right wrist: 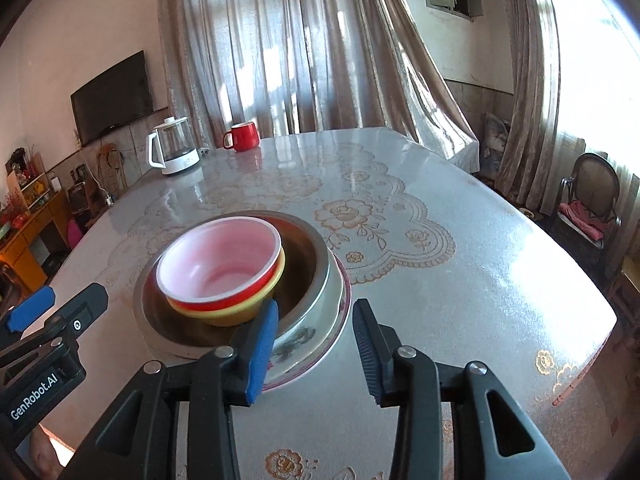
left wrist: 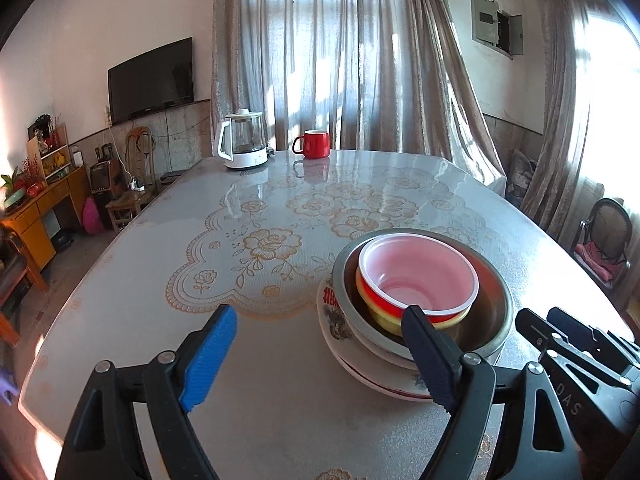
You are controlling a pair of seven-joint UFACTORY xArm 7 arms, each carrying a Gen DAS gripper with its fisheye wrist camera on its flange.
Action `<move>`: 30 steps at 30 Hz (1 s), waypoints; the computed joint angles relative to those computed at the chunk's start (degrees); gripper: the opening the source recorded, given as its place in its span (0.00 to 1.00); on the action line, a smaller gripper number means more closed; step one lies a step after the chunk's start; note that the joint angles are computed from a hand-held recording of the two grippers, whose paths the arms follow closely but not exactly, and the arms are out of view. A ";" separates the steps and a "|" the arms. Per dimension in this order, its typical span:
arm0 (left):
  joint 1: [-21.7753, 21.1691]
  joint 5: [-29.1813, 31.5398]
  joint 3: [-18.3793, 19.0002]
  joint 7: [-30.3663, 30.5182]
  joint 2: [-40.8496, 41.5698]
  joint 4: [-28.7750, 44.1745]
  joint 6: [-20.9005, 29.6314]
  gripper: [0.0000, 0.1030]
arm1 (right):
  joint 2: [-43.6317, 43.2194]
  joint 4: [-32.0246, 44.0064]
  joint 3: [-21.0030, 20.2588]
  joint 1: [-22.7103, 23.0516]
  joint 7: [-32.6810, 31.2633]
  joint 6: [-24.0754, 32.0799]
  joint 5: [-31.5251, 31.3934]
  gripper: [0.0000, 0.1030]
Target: Organize plates and bowls
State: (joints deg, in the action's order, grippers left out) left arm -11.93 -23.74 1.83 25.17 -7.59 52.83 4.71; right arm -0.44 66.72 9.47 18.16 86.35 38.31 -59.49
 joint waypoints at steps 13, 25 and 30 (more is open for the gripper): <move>0.37 2.08 -0.35 -1.51 -0.40 -0.69 0.35 0.90 | 0.56 -0.02 0.01 0.68 -1.65 -1.29 0.24 0.38; 0.11 0.99 -0.10 -0.68 -0.37 -0.72 0.64 0.90 | 0.86 0.23 -0.21 0.80 -2.20 -1.78 0.60 0.38; 0.00 0.46 0.04 -0.11 -0.25 -0.70 0.68 0.90 | 1.10 0.40 -0.33 0.82 -2.62 -1.99 0.94 0.38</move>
